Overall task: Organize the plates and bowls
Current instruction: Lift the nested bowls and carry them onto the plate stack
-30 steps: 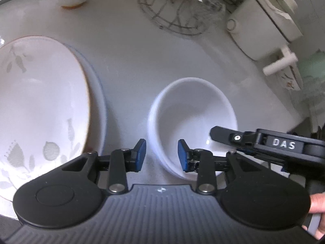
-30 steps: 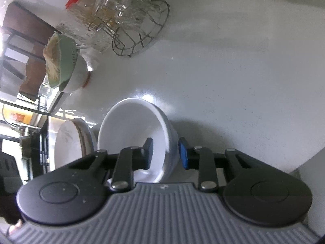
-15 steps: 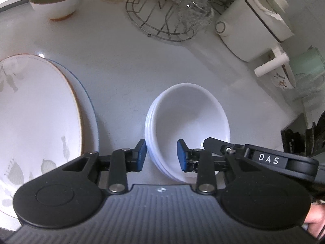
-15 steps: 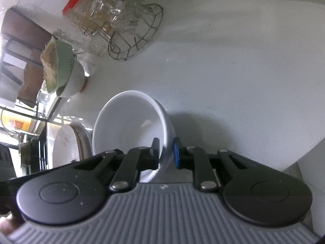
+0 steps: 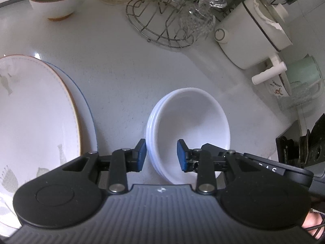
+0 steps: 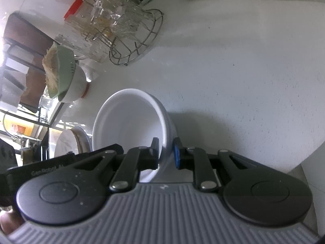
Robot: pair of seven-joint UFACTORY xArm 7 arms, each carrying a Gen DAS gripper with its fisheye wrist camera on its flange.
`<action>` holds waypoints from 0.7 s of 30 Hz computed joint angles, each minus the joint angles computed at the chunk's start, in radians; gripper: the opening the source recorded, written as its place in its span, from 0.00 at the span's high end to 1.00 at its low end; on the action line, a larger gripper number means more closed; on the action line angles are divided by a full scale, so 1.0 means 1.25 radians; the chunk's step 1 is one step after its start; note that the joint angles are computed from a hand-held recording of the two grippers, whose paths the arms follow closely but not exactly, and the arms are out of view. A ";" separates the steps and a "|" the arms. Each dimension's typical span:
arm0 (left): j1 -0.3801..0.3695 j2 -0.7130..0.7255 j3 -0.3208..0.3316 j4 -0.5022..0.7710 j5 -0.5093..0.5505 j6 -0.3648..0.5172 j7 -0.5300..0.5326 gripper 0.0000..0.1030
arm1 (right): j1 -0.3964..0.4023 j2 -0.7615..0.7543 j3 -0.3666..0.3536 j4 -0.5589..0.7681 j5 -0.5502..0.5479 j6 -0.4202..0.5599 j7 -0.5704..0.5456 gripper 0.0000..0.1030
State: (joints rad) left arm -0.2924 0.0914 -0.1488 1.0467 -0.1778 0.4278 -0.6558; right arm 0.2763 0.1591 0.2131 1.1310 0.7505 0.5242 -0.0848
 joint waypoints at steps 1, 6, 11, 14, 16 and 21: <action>-0.001 -0.002 0.000 -0.001 0.002 0.001 -0.001 0.64 | -0.001 -0.002 0.000 0.000 0.002 0.002 0.000 0.83; 0.006 -0.017 -0.005 0.004 -0.049 0.014 0.047 0.64 | 0.003 -0.021 -0.006 -0.003 -0.016 0.010 0.023 0.83; 0.008 -0.053 0.000 0.012 -0.069 0.041 0.072 0.64 | 0.016 -0.052 -0.016 0.000 -0.072 0.026 0.089 0.83; 0.008 -0.073 0.003 0.030 -0.056 0.069 0.072 0.64 | 0.023 -0.073 -0.021 0.008 -0.109 0.038 0.130 0.83; 0.008 -0.088 0.004 0.044 -0.026 0.098 0.033 0.64 | 0.027 -0.083 -0.023 0.021 -0.123 0.053 0.151 0.83; 0.010 -0.131 0.007 0.052 0.006 0.139 0.013 0.64 | 0.034 -0.092 -0.028 0.058 -0.146 0.092 0.195 0.83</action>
